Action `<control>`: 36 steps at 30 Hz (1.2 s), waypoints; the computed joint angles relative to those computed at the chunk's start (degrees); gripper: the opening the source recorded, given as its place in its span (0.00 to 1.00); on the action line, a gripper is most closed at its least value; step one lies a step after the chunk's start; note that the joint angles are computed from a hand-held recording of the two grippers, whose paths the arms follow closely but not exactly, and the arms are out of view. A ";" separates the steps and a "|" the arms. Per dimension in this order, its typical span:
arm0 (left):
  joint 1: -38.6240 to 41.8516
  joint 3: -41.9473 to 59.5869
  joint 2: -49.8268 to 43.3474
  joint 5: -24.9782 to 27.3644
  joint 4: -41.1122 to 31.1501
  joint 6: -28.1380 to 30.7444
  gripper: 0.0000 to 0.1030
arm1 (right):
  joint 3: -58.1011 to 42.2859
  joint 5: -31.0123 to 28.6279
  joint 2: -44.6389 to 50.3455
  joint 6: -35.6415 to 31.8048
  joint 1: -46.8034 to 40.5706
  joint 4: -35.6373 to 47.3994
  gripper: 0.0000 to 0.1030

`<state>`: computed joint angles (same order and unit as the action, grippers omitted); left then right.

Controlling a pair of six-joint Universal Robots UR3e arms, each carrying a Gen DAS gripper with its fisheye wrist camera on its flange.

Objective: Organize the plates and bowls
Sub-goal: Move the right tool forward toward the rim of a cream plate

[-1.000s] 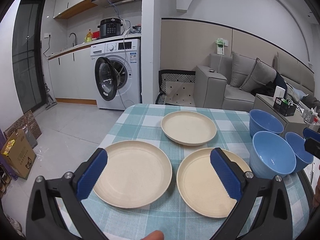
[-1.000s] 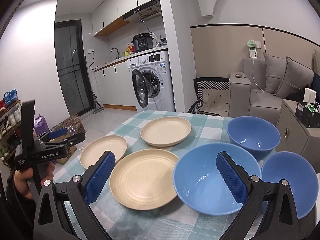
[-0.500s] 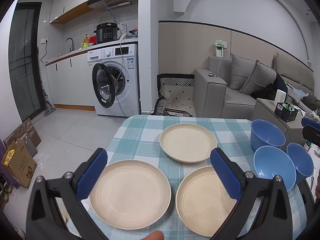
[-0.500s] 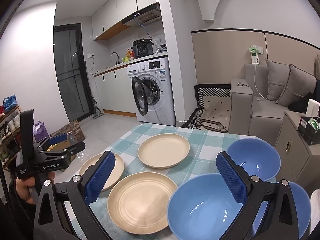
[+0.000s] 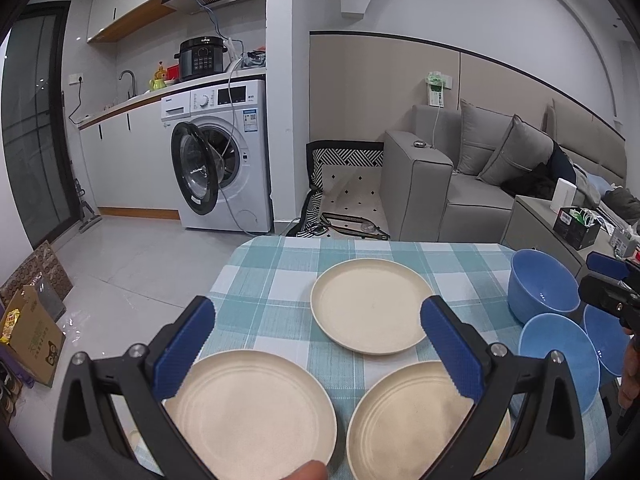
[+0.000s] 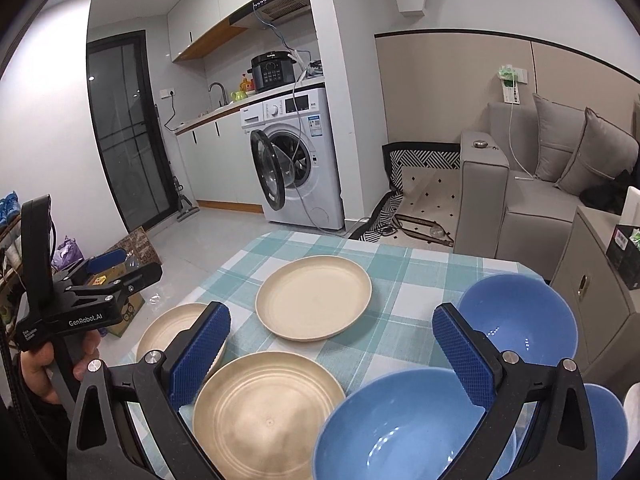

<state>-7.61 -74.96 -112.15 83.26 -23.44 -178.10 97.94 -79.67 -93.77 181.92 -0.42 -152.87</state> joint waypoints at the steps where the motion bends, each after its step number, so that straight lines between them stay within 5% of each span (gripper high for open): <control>1: 0.14 1.27 -0.87 -0.40 -0.72 0.02 1.00 | -0.77 -0.04 0.91 -0.03 0.11 0.06 1.00; 36: -0.54 51.95 -35.11 2.01 -27.99 1.16 1.00 | -53.95 -3.52 42.06 -2.37 3.36 33.51 1.00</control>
